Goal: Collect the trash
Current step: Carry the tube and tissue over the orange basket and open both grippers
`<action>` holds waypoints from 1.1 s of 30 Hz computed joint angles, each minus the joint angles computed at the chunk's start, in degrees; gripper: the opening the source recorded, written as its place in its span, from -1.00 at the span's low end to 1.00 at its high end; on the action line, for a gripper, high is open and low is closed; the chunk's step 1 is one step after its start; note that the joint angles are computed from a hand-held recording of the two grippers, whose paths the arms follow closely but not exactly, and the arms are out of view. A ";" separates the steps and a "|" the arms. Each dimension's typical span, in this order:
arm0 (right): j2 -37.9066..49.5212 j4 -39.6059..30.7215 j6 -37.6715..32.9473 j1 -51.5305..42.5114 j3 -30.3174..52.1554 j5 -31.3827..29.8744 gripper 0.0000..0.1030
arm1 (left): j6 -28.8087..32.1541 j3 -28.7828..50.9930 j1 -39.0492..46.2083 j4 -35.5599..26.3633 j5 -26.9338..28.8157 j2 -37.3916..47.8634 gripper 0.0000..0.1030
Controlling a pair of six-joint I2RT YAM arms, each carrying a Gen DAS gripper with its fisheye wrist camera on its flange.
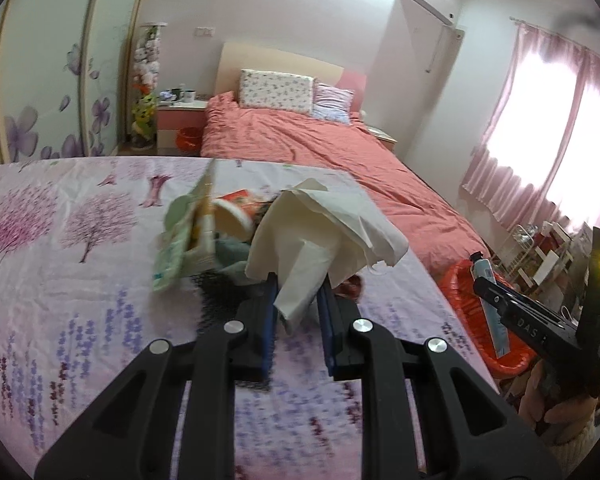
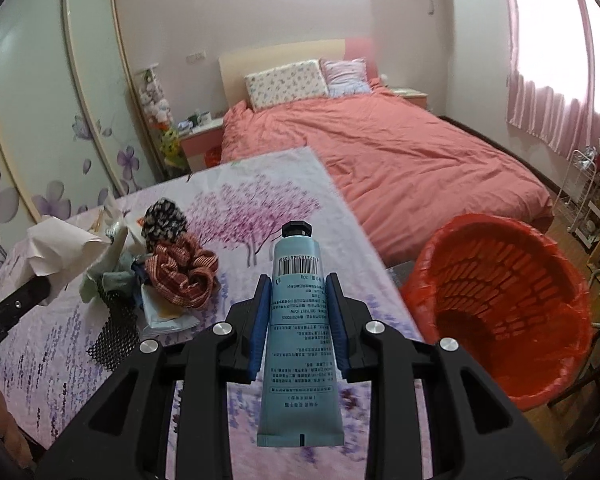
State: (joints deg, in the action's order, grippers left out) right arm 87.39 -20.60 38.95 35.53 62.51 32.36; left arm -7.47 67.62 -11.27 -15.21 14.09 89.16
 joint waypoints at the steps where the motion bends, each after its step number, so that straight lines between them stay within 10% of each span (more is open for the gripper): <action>1: -1.01 0.08 0.12 0.01 -0.87 0.59 -0.45 | -0.27 0.33 -1.08 -0.07 -0.26 0.11 -0.62; 17: -14.54 -0.12 3.51 -4.99 -13.96 6.34 -0.45 | -3.99 6.00 -16.75 1.55 -2.39 6.93 -0.62; 33: -21.33 7.22 2.30 -18.84 -24.61 -1.17 -0.45 | -5.43 25.46 -29.12 -1.40 -2.15 25.58 -0.62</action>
State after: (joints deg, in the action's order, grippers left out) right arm 66.06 -13.38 41.25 16.68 37.90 31.19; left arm -12.91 93.08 -40.39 -16.61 11.94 114.74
